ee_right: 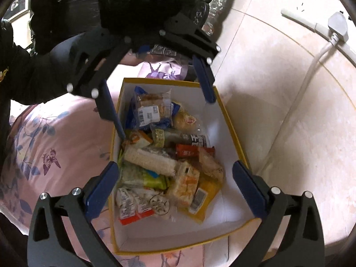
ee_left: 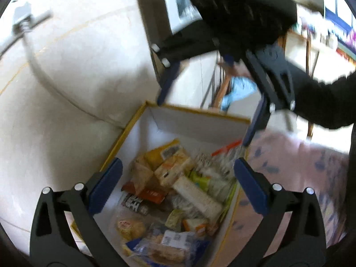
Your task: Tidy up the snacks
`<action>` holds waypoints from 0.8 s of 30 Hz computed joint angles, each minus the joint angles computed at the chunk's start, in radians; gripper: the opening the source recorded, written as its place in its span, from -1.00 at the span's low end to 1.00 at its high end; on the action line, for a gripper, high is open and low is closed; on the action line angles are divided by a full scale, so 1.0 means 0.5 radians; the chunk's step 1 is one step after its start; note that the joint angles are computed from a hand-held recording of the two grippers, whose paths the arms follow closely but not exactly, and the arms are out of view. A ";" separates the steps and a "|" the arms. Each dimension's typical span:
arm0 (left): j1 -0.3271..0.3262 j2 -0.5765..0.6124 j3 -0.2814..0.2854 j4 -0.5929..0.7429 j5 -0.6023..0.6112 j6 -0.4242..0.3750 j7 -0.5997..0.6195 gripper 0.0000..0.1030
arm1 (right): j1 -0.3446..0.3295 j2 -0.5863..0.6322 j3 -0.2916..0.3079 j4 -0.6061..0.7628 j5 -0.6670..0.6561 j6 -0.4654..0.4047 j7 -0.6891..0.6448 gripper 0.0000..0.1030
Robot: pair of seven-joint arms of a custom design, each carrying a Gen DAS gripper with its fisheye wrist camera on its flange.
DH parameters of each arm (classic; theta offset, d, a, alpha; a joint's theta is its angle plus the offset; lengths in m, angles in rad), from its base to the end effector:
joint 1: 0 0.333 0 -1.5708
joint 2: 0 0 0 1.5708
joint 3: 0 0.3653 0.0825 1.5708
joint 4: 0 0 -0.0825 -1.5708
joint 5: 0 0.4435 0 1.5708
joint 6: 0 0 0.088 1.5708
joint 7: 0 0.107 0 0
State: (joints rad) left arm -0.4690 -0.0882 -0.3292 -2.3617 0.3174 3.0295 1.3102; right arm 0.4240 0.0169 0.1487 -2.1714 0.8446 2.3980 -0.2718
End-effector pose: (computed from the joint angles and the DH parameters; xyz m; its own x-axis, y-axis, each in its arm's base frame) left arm 0.3841 -0.4319 0.4567 -0.7234 -0.6844 -0.0914 -0.4550 0.5721 -0.6824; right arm 0.5079 0.3340 0.4232 0.9645 0.2027 0.1693 0.2639 -0.7650 -0.5875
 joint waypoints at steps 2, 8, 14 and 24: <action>-0.026 -0.072 0.014 -0.065 -0.083 0.101 -0.015 0.96 | -0.005 -0.036 -0.004 -0.023 0.008 -0.034 -0.011 0.97; 0.026 -0.307 -0.142 -0.183 0.012 0.053 -0.408 0.96 | 0.009 -0.252 -0.043 -0.169 0.116 -0.230 -0.022 0.97; -0.066 -0.656 -0.321 -0.338 -0.012 -0.137 -0.906 0.96 | 0.079 -0.670 -0.049 -0.448 0.034 -0.497 0.198 0.97; 0.033 -1.044 -0.960 -0.085 0.223 -0.649 -1.994 0.96 | 0.291 -1.379 -0.320 -0.789 0.087 -1.061 0.993 0.97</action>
State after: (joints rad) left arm -0.4525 -0.6100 -0.8091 -2.4040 0.4289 2.7050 0.3133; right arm 0.5694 -0.6728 -0.0113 -2.5660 0.8879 1.8674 0.2248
